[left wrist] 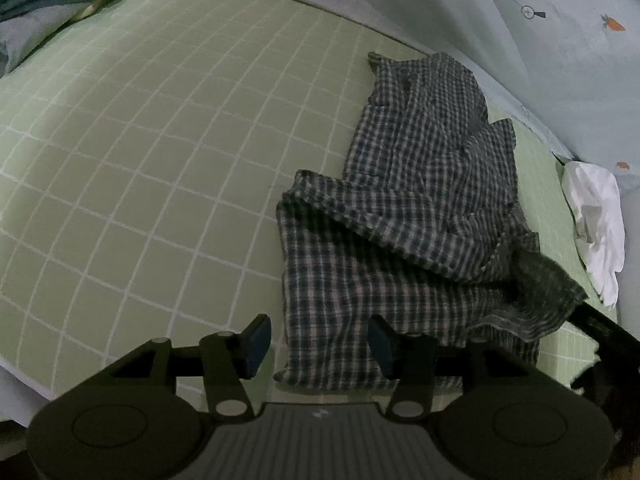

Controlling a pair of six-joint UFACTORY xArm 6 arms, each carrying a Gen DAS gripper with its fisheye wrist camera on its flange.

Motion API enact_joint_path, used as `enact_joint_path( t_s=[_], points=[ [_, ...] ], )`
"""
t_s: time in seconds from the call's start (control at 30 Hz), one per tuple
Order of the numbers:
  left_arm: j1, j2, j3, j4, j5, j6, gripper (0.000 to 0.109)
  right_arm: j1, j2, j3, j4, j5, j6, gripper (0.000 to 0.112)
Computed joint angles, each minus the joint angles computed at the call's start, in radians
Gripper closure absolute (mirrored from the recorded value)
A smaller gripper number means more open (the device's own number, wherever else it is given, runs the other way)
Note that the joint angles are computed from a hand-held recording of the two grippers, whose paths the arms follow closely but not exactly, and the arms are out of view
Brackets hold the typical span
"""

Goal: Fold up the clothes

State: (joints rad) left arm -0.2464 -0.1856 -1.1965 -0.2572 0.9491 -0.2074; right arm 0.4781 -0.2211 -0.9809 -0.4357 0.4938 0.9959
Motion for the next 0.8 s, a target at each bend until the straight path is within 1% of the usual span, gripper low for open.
enact_joint_path(
  t_s=[0.03, 0.07, 0.1, 0.13, 0.17, 0.2, 0.23, 0.3, 0.37, 0.4, 0.47, 0.5, 0.53, 0.57, 0.63, 0.7, 0.73, 0.77, 0.8],
  points=[
    [-0.001, 0.003, -0.005, 0.003, -0.001, -0.001, 0.053, -0.008, 0.024, -0.026, 0.010, 0.001, -0.044, 0.053],
    [-0.001, 0.006, -0.009, 0.004, -0.003, -0.003, 0.052, -0.016, 0.047, -0.049, -0.008, -0.006, -0.047, 0.054],
    [0.000, 0.012, -0.016, 0.005, -0.003, -0.006, 0.052, -0.022, 0.071, -0.071, -0.048, -0.012, -0.024, 0.062],
    [0.002, 0.019, -0.022, 0.004, -0.003, -0.010, 0.051, -0.030, 0.094, -0.095, -0.069, -0.018, -0.023, 0.075],
    [0.002, 0.026, -0.029, 0.005, -0.004, -0.012, 0.051, -0.039, 0.107, -0.109, -0.075, -0.019, -0.009, 0.079],
    [0.003, 0.033, -0.036, 0.007, -0.006, -0.015, 0.051, -0.049, 0.118, -0.119, -0.075, -0.018, 0.009, 0.088],
    [0.004, 0.040, -0.043, 0.008, -0.007, -0.017, 0.051, -0.058, 0.126, -0.128, -0.095, -0.012, 0.042, 0.093],
    [0.007, 0.055, -0.051, 0.009, -0.016, -0.023, 0.051, -0.068, 0.117, -0.117, -0.116, -0.014, 0.084, 0.093],
    [0.012, 0.073, -0.059, 0.010, -0.026, -0.031, 0.051, -0.073, 0.090, -0.084, -0.116, -0.030, 0.110, 0.091],
    [0.015, 0.087, -0.065, 0.013, -0.029, -0.040, 0.051, -0.072, 0.078, -0.071, -0.122, -0.028, 0.123, 0.088],
    [0.021, 0.117, -0.080, 0.016, -0.032, -0.053, 0.051, -0.071, 0.059, -0.050, -0.133, -0.032, 0.146, 0.074],
    [0.025, 0.132, -0.086, 0.012, -0.036, -0.055, 0.051, -0.073, 0.054, -0.043, -0.139, -0.043, 0.160, 0.063],
    [0.029, 0.146, -0.092, 0.003, -0.042, -0.054, 0.050, -0.077, 0.048, -0.032, -0.126, -0.066, 0.158, 0.059],
    [0.032, 0.161, -0.098, -0.008, -0.048, -0.053, 0.050, -0.081, 0.041, -0.018, -0.104, -0.094, 0.147, 0.059],
    [0.040, 0.199, -0.119, -0.041, -0.058, -0.041, 0.050, -0.086, 0.050, -0.011, -0.017, -0.133, 0.064, 0.053],
    [0.043, 0.236, -0.144, -0.061, -0.066, -0.026, 0.050, -0.079, 0.067, -0.031, 0.031, -0.095, -0.018, 0.052],
    [0.042, 0.249, -0.149, -0.067, -0.081, -0.020, 0.050, -0.075, 0.082, -0.049, 0.042, -0.067, -0.050, 0.052],
    [0.040, 0.259, -0.152, -0.073, -0.099, -0.013, 0.049, -0.074, 0.096, -0.061, 0.052, -0.059, -0.073, 0.053],
    [0.038, 0.263, -0.147, -0.083, -0.124, -0.005, 0.049, -0.075, 0.106, -0.065, 0.063, -0.069, -0.087, 0.065]
  ],
)
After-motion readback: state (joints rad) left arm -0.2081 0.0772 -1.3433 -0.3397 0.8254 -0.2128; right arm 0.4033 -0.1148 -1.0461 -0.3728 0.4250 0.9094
